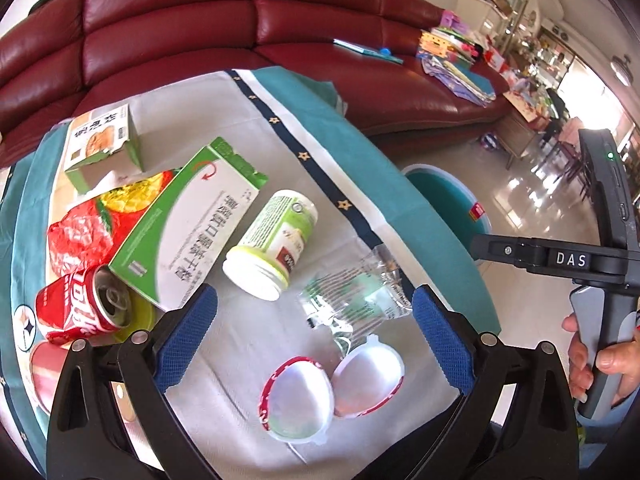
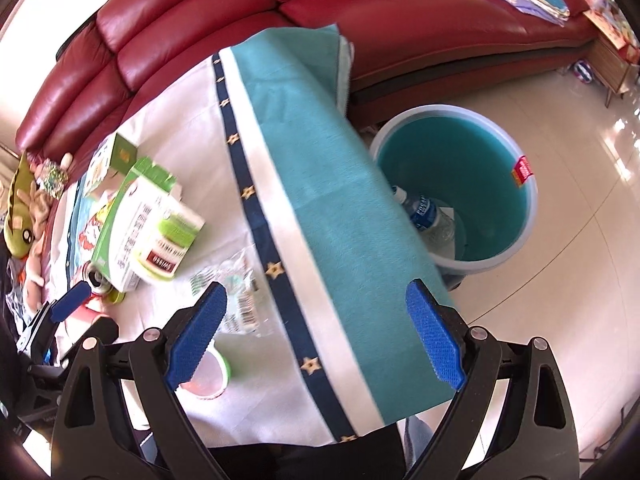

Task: Collect trash
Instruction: 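Move both tools back over the table toward the plastic lids, then grasp the white plastic lid with right tool while left grasps red-rimmed clear lid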

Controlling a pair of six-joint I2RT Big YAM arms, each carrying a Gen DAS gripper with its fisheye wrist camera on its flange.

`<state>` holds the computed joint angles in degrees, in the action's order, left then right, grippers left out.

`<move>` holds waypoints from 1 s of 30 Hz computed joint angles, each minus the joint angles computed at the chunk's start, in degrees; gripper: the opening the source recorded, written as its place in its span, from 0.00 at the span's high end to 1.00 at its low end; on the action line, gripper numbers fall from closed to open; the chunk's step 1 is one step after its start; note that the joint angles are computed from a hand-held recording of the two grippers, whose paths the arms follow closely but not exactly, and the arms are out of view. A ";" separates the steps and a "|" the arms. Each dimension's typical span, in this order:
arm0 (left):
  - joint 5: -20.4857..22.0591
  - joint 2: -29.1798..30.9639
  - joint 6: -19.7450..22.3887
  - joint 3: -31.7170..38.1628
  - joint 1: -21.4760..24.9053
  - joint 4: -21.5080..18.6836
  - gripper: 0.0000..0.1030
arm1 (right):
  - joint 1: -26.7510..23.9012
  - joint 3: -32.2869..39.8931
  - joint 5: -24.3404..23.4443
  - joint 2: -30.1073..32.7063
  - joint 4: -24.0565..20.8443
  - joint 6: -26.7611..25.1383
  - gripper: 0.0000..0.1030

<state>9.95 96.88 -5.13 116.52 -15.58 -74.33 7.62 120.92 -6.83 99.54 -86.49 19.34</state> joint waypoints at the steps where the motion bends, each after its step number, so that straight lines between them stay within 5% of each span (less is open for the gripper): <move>1: 0.28 -0.67 -0.09 -1.07 0.62 0.34 0.05 | 0.57 -0.16 -0.09 -0.08 -0.20 -0.01 0.16; 14: 0.66 -8.94 -1.54 -13.87 7.09 3.46 0.05 | 6.64 -3.11 -2.77 0.07 -1.45 -0.21 0.16; 19: 1.49 -10.57 0.52 -17.05 6.71 3.30 0.05 | 7.96 -7.29 -4.08 -1.92 1.81 0.08 0.16; 30: 0.35 -9.65 3.76 -19.36 2.64 2.81 0.10 | 7.76 -12.29 -7.72 -2.70 3.52 -0.75 0.56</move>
